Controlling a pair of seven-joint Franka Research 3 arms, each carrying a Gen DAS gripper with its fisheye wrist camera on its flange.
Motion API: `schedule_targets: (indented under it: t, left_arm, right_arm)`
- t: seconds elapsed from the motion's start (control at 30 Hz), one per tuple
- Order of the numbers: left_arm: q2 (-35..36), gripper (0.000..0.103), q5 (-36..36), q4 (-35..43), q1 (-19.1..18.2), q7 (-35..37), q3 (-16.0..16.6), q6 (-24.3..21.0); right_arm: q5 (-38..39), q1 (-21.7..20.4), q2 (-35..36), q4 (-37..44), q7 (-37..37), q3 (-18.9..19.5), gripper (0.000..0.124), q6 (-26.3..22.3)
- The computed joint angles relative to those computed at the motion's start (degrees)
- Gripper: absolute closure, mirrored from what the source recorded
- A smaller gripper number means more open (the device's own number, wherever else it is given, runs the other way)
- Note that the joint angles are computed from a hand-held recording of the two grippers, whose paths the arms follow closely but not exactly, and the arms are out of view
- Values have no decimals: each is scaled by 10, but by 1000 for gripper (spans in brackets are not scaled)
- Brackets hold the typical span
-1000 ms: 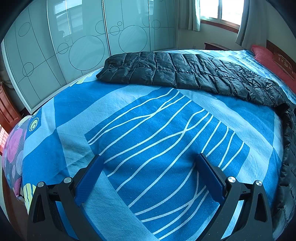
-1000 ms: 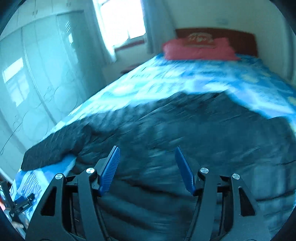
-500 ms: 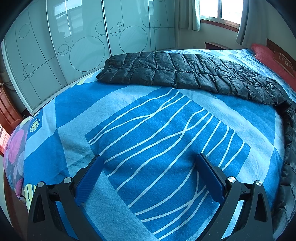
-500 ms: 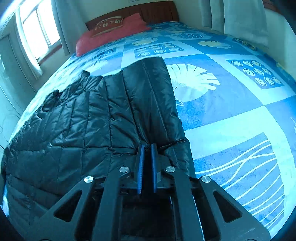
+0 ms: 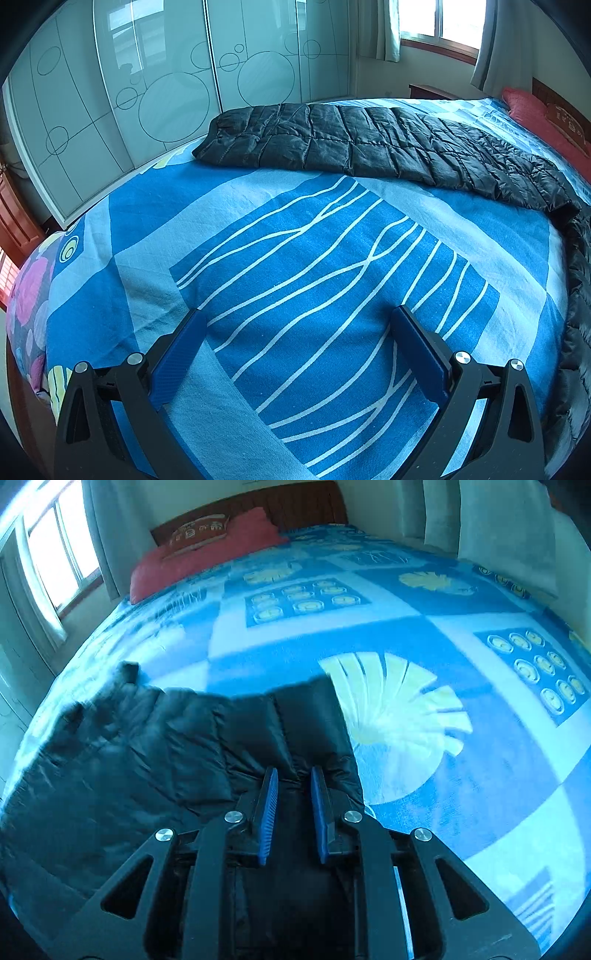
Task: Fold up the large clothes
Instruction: 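Fold the held sleeve across the jacket body and open the right tool, then grasp the other sleeve cuff with the left tool and lift it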
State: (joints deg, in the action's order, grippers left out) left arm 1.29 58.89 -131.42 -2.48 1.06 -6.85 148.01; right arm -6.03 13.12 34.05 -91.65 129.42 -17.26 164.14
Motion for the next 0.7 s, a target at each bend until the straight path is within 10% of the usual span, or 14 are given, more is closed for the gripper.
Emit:
schedule_targets:
  t: [0.2,0.37,0.57,0.7]
  left_arm:
    - [0,4,1,1,-1,-1,0,-2]
    - [0,4,0,1,-2,-1,-1,-3]
    - [0,4,3,1,-2,-5,-1,-1]
    - [1,4,1,0,-2,-4,0,2]
  right_arm:
    - [-81,73,-27,-26,73,-62,84,11]
    - [-95,60,-1,18,57,-39,73,-54]
    - [-182,136,-93,-110,160,-70,63,46]
    - [-175,124,-74,-96,148,-36,63,10]
